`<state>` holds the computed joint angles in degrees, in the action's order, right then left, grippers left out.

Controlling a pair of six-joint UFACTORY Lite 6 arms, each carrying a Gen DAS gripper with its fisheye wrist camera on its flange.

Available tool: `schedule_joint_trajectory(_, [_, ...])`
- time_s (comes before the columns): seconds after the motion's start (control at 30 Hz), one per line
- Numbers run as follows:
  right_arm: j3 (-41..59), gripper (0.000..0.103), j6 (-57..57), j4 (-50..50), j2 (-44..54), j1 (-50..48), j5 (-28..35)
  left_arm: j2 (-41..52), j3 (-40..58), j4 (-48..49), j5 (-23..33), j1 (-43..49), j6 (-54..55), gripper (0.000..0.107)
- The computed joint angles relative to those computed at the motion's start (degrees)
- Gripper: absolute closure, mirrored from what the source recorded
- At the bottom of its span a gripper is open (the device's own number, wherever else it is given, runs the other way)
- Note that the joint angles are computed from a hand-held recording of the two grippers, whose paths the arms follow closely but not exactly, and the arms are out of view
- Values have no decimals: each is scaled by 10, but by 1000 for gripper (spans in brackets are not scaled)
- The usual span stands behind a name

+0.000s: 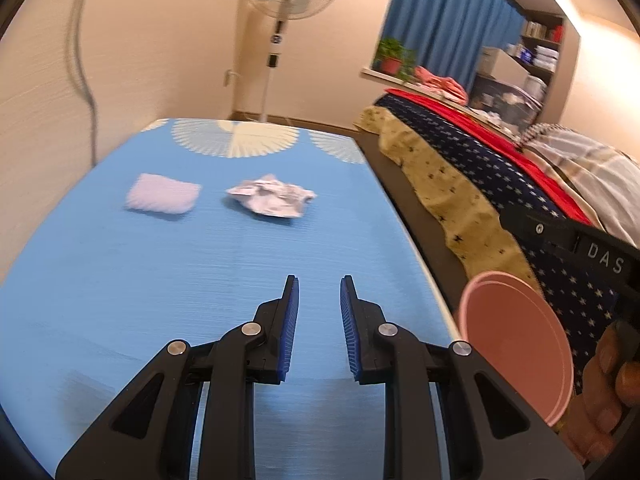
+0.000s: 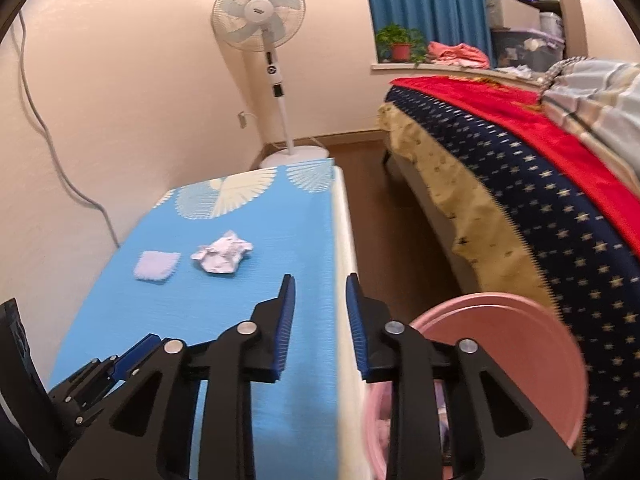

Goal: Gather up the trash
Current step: 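Move both grippers back over the white foam pad and crumpled foil, then close the left gripper on the white foam pad while the right grasps the crumpled foil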

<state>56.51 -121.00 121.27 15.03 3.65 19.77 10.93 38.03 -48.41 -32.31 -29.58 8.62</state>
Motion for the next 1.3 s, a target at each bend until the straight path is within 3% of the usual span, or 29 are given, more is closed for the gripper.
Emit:
schedule_joint_trajectory(0.3, [95,80,32,30,117,52,36,-14,-30,-31,-41,43,4,85])
schedule_joint_trajectory(0.57, [251,79,125,-17,255,83,39,17,9,4,-27,144,-9,85])
schedule_joint_trajectory(0.83, [479,73,364,-237,418,109,38,103,102,80,25,262,-75,85])
schedule_joint_trajectory(0.97, [601,65,529,-394,504,121,33,149,149,106,51,291,-102,65])
schedule_joint_trajectory(1.07, [700,65,671,-518,569,123,45,182,185,123,75,307,-120,65])
schedule_joint_trajectory(1.3, [920,65,884,-721,696,133,103,251,271,133,142,337,-136,63])
